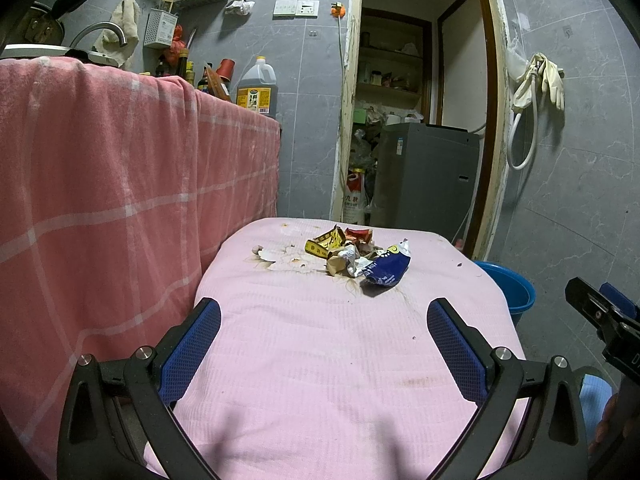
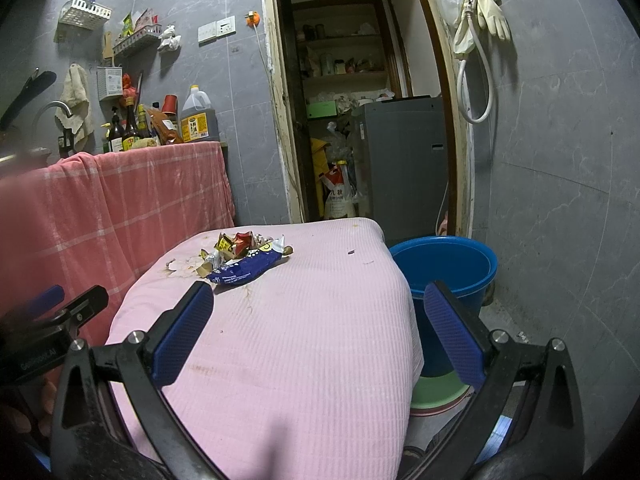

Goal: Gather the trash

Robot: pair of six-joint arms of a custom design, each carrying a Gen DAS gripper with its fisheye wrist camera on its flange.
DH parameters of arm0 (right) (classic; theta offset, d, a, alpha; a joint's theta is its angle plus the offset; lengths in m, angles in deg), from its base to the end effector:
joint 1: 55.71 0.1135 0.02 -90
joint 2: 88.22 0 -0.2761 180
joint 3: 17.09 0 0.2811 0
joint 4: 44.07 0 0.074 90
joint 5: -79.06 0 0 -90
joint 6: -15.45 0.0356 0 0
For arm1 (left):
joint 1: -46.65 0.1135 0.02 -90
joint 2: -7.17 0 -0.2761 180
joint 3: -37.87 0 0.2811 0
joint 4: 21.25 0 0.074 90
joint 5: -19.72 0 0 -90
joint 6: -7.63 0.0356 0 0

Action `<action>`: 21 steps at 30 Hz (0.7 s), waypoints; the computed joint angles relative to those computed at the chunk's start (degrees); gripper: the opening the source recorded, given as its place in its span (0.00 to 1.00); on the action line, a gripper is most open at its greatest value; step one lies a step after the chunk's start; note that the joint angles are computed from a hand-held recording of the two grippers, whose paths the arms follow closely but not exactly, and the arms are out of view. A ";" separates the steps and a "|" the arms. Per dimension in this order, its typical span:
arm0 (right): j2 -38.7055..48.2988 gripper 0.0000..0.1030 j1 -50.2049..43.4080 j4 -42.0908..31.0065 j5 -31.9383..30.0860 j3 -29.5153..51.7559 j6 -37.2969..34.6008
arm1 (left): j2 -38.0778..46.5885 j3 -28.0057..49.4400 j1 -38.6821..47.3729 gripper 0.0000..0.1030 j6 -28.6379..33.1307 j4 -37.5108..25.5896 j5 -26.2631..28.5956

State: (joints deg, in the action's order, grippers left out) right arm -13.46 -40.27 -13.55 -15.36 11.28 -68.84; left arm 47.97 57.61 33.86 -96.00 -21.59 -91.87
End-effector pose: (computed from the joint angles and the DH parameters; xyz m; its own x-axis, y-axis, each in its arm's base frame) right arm 0.2370 0.0683 0.1464 -0.2958 0.0212 -0.9550 -0.3090 0.9439 0.1167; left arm 0.1716 -0.0255 0.1538 -0.3156 -0.1531 -0.9365 -0.2085 0.9740 -0.0889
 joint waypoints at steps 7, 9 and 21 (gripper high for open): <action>0.30 1.00 -0.16 0.16 -0.15 0.06 0.02 | 0.06 0.03 0.03 0.98 -0.01 -0.01 0.01; 0.25 1.00 -0.25 0.06 -0.31 0.09 0.07 | 0.06 0.03 0.03 0.98 -0.01 -0.01 0.01; 0.56 1.00 -0.26 0.19 -0.31 0.27 0.10 | 0.09 0.05 0.02 0.98 -0.05 -0.07 -0.02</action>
State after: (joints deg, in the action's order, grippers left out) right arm -12.90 -40.53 -13.36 -15.67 11.54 -68.74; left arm 48.06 57.67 33.88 -96.05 -21.65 -91.89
